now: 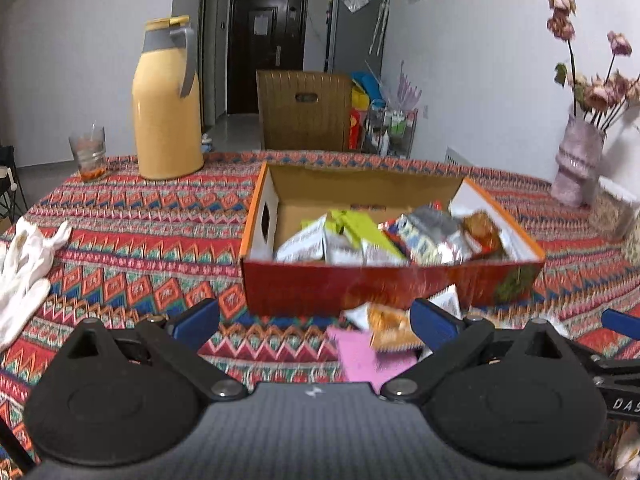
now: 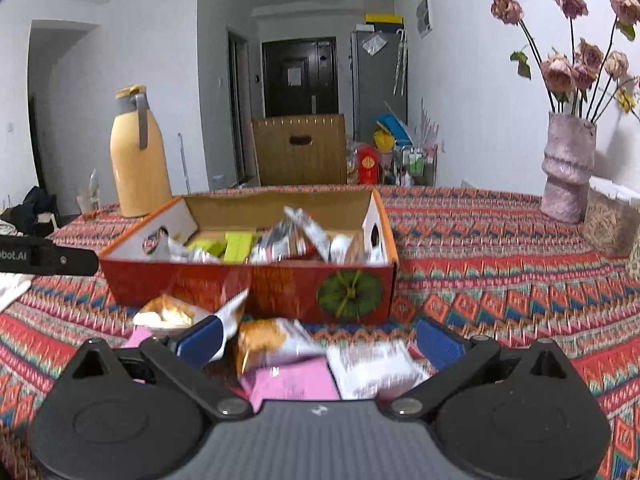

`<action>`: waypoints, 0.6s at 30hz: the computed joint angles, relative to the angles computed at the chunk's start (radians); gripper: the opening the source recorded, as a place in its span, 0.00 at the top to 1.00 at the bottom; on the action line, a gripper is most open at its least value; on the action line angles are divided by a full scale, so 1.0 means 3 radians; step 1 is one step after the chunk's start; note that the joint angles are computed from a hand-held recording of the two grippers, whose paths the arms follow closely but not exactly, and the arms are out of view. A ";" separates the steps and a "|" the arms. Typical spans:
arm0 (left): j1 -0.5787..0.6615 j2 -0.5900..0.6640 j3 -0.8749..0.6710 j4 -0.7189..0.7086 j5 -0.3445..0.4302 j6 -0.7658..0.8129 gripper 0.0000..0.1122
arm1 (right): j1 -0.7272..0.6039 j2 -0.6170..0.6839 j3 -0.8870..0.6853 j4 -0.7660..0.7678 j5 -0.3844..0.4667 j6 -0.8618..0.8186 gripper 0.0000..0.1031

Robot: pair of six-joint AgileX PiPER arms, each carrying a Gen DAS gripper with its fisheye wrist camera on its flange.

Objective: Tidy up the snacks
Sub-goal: 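Withdraw both open tools from the box back to the snack pile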

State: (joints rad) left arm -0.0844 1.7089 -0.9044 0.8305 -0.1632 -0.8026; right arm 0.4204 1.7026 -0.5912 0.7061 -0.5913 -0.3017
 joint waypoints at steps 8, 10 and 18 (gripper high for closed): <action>0.0012 0.0123 0.0213 -0.0657 -0.0213 0.0741 0.08 | 0.0076 0.0135 0.0156 -0.0076 -0.0108 0.0228 0.00; 0.0020 0.0141 0.0263 -0.0786 -0.0299 0.0887 0.08 | 0.0113 0.0172 0.0105 0.0119 -0.0079 0.0034 0.00; 0.0088 0.0255 0.0302 -0.0729 -0.0507 0.0838 0.08 | 0.0000 0.0209 -0.0121 0.0104 0.0317 -0.0308 0.01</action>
